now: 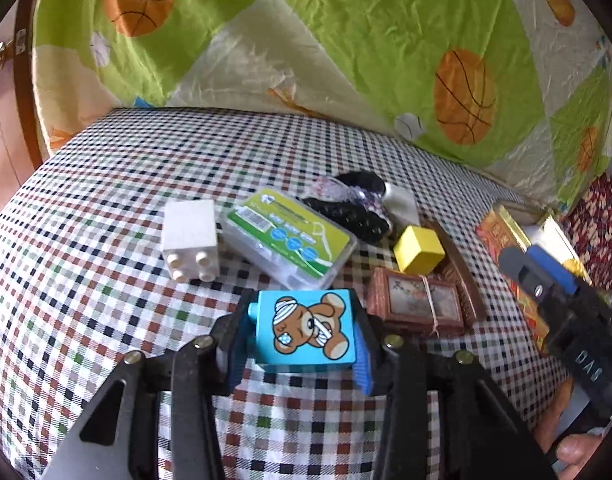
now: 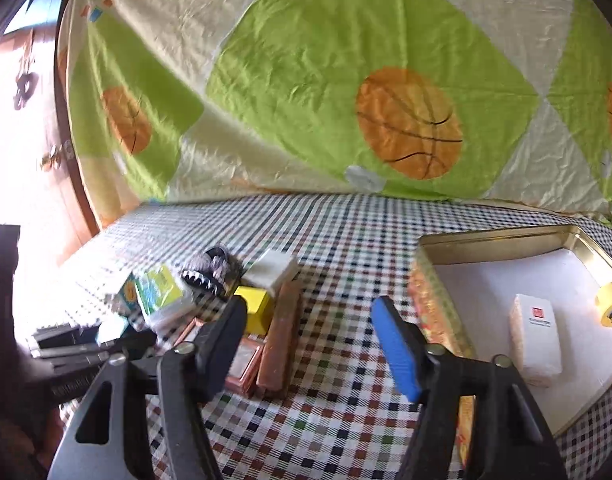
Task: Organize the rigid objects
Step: 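Grasp the blue bear duplo brick with the left tool while the right tool grasps the brown comb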
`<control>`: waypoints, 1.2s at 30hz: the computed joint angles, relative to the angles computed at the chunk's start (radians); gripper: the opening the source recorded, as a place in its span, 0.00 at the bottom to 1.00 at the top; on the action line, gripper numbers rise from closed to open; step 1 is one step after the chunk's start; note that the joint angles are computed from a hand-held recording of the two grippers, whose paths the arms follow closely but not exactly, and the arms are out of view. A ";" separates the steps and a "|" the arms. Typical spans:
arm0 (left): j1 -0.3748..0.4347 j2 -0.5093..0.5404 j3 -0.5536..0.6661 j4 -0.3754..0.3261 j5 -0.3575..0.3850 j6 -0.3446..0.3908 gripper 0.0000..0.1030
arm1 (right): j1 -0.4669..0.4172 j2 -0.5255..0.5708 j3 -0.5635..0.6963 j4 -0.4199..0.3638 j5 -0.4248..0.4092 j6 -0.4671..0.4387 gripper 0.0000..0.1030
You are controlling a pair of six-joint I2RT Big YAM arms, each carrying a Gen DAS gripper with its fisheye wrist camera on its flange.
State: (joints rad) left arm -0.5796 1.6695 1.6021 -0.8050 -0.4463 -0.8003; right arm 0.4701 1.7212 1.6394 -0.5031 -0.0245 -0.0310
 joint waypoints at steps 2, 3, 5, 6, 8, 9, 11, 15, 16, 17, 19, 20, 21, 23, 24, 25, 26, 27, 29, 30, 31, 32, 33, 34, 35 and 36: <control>-0.008 -0.018 -0.020 0.035 -0.075 -0.024 0.40 | 0.001 0.022 0.034 -0.052 -0.012 -0.012 0.52; -0.012 -0.024 -0.027 0.047 -0.106 -0.032 0.40 | 0.001 0.033 0.049 -0.075 -0.018 -0.013 0.47; -0.019 -0.029 -0.033 0.065 -0.159 -0.048 0.40 | 0.000 0.057 0.083 -0.124 -0.028 -0.013 0.45; -0.022 -0.030 -0.033 0.070 -0.173 -0.055 0.40 | 0.000 0.073 0.108 -0.158 -0.034 -0.015 0.44; -0.025 -0.043 -0.052 0.101 -0.187 -0.064 0.40 | 0.000 0.113 0.165 -0.238 -0.056 -0.024 0.40; -0.026 -0.049 -0.062 0.118 -0.188 -0.069 0.40 | 0.000 0.128 0.187 -0.271 -0.064 -0.026 0.38; -0.024 -0.071 -0.094 0.147 -0.179 -0.082 0.40 | -0.007 0.141 0.203 -0.282 -0.095 -0.008 0.38; -0.010 -0.077 -0.104 0.154 -0.139 -0.112 0.40 | -0.021 0.155 0.221 -0.292 -0.141 0.017 0.38; -0.008 -0.080 -0.108 0.158 -0.133 -0.116 0.40 | -0.028 0.159 0.226 -0.297 -0.163 0.028 0.38; -0.008 -0.078 -0.108 0.163 -0.133 -0.117 0.40 | -0.034 0.164 0.232 -0.302 -0.184 0.040 0.38; -0.010 -0.064 -0.089 0.162 -0.136 -0.115 0.40 | -0.045 0.168 0.235 -0.308 -0.219 0.060 0.38; -0.009 -0.059 -0.083 0.161 -0.135 -0.112 0.40 | -0.046 0.167 0.234 -0.307 -0.220 0.066 0.37; -0.011 -0.057 -0.080 0.157 -0.136 -0.113 0.40 | -0.046 0.167 0.233 -0.305 -0.216 0.071 0.37; -0.011 -0.061 -0.084 0.157 -0.136 -0.114 0.40 | -0.050 0.165 0.230 -0.301 -0.212 0.084 0.37; -0.011 -0.059 -0.081 0.155 -0.138 -0.116 0.40 | -0.053 0.164 0.228 -0.299 -0.215 0.092 0.37; -0.012 -0.059 -0.081 0.155 -0.140 -0.118 0.40 | -0.055 0.165 0.229 -0.298 -0.217 0.097 0.37; -0.011 -0.060 -0.082 0.155 -0.140 -0.119 0.40 | -0.058 0.165 0.228 -0.297 -0.221 0.104 0.37; -0.011 -0.064 -0.086 0.158 -0.141 -0.120 0.40 | -0.062 0.166 0.230 -0.301 -0.233 0.110 0.37; -0.013 -0.066 -0.090 0.161 -0.144 -0.118 0.40 | -0.071 0.175 0.243 -0.315 -0.278 0.139 0.37; -0.016 -0.066 -0.090 0.160 -0.148 -0.116 0.40 | -0.070 0.186 0.258 -0.329 -0.272 0.140 0.37; -0.018 -0.064 -0.086 0.159 -0.151 -0.109 0.40 | -0.066 0.188 0.260 -0.322 -0.261 0.139 0.37; -0.019 -0.064 -0.085 0.160 -0.154 -0.103 0.40 | -0.062 0.190 0.264 -0.321 -0.244 0.132 0.37; -0.020 -0.063 -0.083 0.160 -0.157 -0.097 0.40 | -0.055 0.195 0.275 -0.325 -0.221 0.120 0.37; -0.021 -0.062 -0.082 0.162 -0.158 -0.092 0.40 | -0.049 0.204 0.288 -0.330 -0.199 0.112 0.37; -0.022 -0.061 -0.080 0.162 -0.158 -0.088 0.40 | -0.045 0.214 0.304 -0.338 -0.188 0.109 0.37; -0.021 -0.060 -0.079 0.162 -0.157 -0.086 0.40 | -0.044 0.229 0.324 -0.351 -0.192 0.109 0.34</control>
State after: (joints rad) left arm -0.6008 1.6094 1.5229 -0.6432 -0.6036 -0.8865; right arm 0.4256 1.9507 1.9632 -0.8537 -0.2160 0.0775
